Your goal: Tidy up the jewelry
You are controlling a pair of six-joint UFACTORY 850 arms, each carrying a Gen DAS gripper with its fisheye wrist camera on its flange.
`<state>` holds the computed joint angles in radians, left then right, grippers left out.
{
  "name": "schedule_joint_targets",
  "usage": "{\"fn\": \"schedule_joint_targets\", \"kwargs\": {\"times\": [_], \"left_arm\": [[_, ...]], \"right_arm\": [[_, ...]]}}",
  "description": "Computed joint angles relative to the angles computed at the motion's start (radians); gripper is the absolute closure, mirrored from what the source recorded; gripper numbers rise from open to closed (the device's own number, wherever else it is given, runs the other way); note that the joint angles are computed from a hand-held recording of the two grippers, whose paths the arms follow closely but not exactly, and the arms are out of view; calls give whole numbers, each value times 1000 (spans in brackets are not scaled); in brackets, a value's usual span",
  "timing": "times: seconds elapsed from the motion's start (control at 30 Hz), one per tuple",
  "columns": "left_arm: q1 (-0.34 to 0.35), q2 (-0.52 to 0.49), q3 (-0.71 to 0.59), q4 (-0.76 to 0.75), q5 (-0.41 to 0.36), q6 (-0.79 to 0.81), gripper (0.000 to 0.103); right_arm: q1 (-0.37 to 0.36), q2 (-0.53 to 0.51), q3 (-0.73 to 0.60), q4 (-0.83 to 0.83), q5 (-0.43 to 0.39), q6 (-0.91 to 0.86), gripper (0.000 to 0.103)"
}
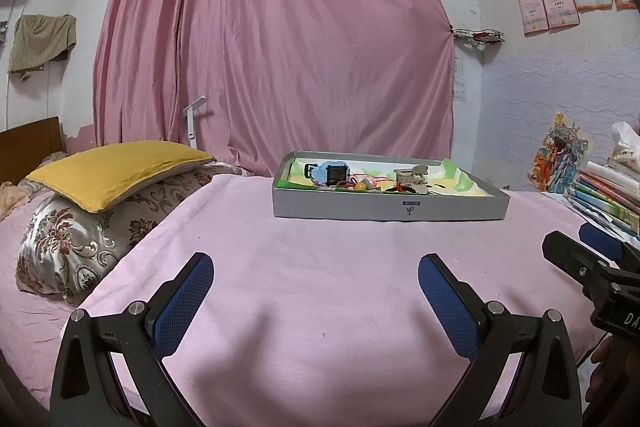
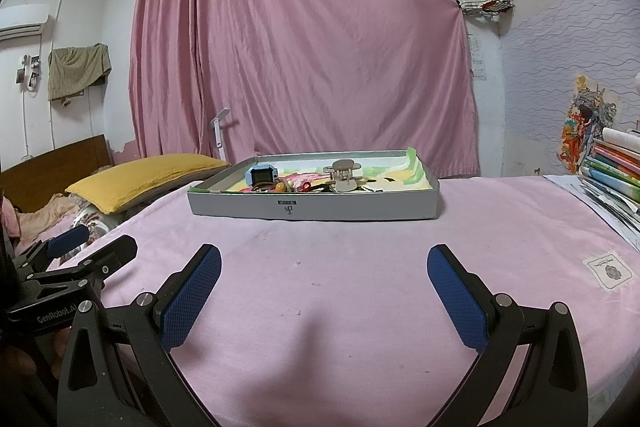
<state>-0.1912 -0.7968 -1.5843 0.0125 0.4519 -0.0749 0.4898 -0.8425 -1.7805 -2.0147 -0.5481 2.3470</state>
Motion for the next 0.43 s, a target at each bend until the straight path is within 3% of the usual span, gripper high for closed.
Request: {"fn": "schedule_joint_targets", "kwargs": {"times": [0.43], "left_arm": [[0,2,3,9,-2,-5,0]], "right_arm": [[-1,-4,-4,-1,3,3,2]]}}
